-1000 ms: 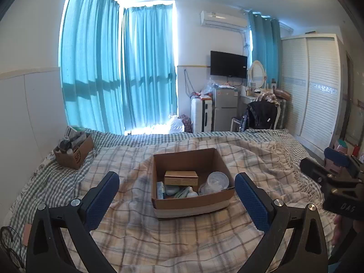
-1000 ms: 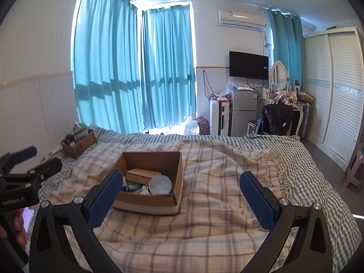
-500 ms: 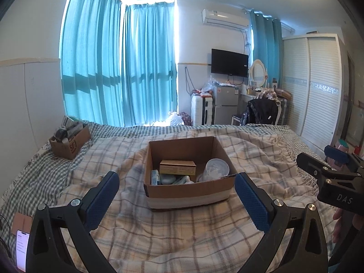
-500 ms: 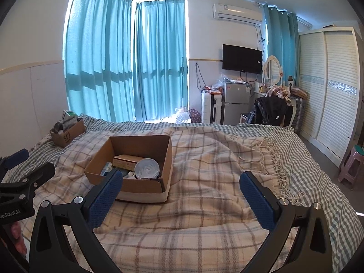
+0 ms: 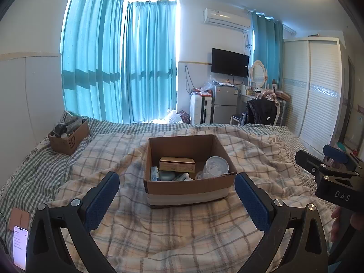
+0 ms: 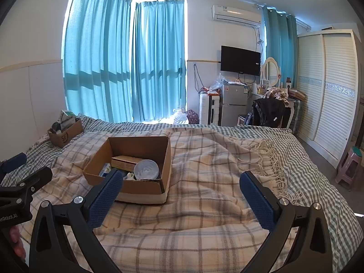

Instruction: Organize objects

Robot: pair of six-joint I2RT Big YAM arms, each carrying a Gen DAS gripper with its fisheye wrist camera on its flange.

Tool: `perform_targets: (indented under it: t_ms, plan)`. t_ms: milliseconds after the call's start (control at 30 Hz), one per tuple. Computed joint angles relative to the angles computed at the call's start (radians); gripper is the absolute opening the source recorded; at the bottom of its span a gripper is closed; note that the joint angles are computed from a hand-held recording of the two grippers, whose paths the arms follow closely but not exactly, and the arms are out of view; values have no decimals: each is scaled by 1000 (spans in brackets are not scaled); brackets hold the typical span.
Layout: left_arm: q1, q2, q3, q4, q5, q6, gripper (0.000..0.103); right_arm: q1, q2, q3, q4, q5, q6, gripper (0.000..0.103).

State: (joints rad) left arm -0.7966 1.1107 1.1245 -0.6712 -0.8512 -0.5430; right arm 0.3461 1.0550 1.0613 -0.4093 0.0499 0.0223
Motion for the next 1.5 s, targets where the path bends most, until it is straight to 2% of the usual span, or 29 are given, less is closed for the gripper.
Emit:
perform_targets:
  t_ms: [833,1333,1500]
  plan:
    - [-8,5,6,5,13,-6,103,-1,3,-4,3,2,10,103]
    - [-5,14,10,-18,22,-41,103,0,6,2,-3,1,13,103]
    - [-9,23,18,-32,2,-49,103,0,6,2,-2,1,15,103]
